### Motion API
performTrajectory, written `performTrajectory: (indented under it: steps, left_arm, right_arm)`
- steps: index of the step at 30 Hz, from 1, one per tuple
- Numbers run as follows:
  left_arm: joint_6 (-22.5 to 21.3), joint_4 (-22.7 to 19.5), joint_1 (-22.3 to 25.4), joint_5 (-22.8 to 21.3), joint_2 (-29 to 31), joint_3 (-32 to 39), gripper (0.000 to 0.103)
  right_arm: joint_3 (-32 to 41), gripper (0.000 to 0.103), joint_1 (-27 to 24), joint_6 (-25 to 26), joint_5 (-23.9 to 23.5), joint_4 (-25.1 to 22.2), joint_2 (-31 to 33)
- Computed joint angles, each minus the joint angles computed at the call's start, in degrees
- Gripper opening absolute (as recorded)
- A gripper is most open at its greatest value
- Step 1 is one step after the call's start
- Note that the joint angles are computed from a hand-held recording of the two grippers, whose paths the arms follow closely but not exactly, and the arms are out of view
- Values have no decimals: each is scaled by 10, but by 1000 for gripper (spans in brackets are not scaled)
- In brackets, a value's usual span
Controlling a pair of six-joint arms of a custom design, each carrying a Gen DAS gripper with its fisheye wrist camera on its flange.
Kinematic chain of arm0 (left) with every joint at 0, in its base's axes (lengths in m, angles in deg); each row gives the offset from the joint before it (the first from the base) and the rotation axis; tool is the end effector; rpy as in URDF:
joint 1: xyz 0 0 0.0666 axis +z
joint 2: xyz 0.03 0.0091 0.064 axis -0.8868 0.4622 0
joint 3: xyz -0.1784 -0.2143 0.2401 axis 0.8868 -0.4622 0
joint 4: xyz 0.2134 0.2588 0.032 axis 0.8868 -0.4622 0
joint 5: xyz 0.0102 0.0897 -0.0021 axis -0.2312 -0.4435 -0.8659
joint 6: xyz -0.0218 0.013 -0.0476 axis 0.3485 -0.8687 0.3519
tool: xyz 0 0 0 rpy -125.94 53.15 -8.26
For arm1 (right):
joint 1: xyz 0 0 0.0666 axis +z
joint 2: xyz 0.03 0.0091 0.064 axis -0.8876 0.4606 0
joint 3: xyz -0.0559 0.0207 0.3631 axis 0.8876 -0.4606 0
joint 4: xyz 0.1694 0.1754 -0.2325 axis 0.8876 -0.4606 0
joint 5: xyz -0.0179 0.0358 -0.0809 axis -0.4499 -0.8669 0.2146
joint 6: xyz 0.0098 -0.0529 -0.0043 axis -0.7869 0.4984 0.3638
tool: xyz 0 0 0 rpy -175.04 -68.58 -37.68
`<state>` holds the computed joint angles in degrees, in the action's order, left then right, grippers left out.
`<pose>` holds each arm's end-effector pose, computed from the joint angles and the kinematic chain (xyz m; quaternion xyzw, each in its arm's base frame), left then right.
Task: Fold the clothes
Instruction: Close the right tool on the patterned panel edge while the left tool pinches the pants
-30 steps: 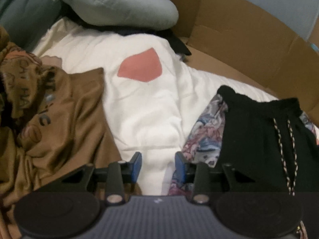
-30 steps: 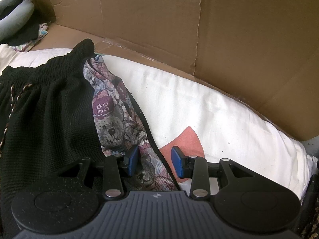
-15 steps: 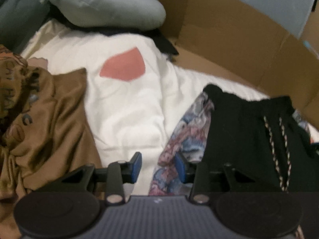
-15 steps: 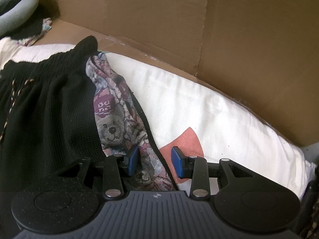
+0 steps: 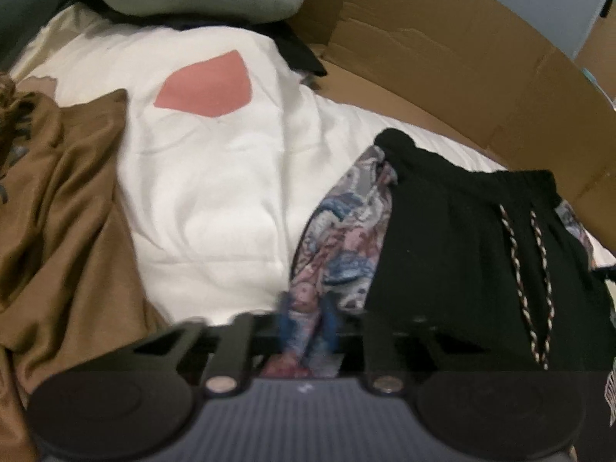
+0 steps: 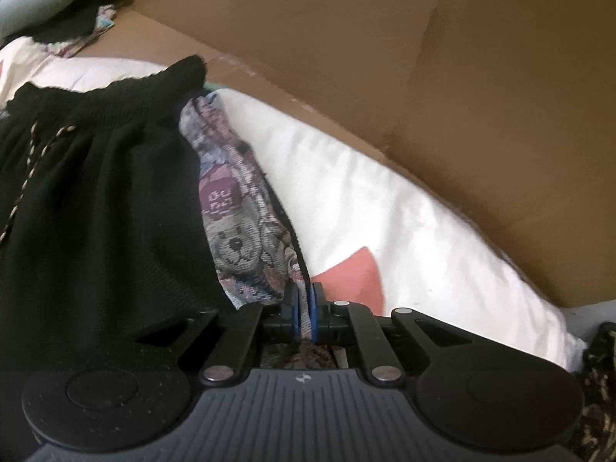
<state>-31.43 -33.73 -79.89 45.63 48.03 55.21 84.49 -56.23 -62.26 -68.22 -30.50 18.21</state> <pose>0.3815 -0.1204 0.4749 -0.0385 0.9570 -0.1001 0.2697 0.4757 0.0525 0.4976 -0.1603 0.9660 -0.0100 0.2025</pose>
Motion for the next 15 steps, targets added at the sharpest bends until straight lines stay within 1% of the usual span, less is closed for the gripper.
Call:
performTrajectory:
  steps: [2, 5, 7, 8, 9, 10, 11, 12, 13, 14, 15]
  left_arm:
    - [-26, -2, -8, -26, -1, 8, 6]
    - [-38, 6, -9, -65, -6, 12, 5]
    - [-35, -4, -2, -61, 2, 18, 5]
    - [-32, -14, 4, -43, 9, 24, 7]
    - [-28, -22, 9, -29, 15, 30, 9]
    - [-22, -23, 12, -23, 18, 34, 13]
    - [-16, -18, 15, -18, 17, 36, 23]
    - [-12, -8, 20, -6, 15, 33, 32]
    - [-10, 7, 24, 7, 11, 29, 49]
    - [-13, 17, 25, 8, 9, 26, 55]
    - [-19, 22, 24, 4, 12, 27, 55]
  right_arm:
    - [-3, 3, -1, 0, 11, 6, -4]
    - [-12, 3, 1, -2, 27, 17, -10]
    - [-18, 4, 3, -12, 31, 21, -10]
    - [-18, 5, 2, -23, 26, 19, -9]
    - [-19, 8, 1, -35, 21, 18, -7]
    - [-20, 10, 0, -46, 19, 22, -8]
    - [-22, 15, -1, -57, 17, 25, -9]
    - [-24, 22, -2, -67, 13, 31, -10]
    - [-28, 30, -5, -73, 0, 42, -15]
    - [-32, 39, -7, -79, -12, 52, -18]
    - [-31, 43, -7, -81, -17, 57, -16]
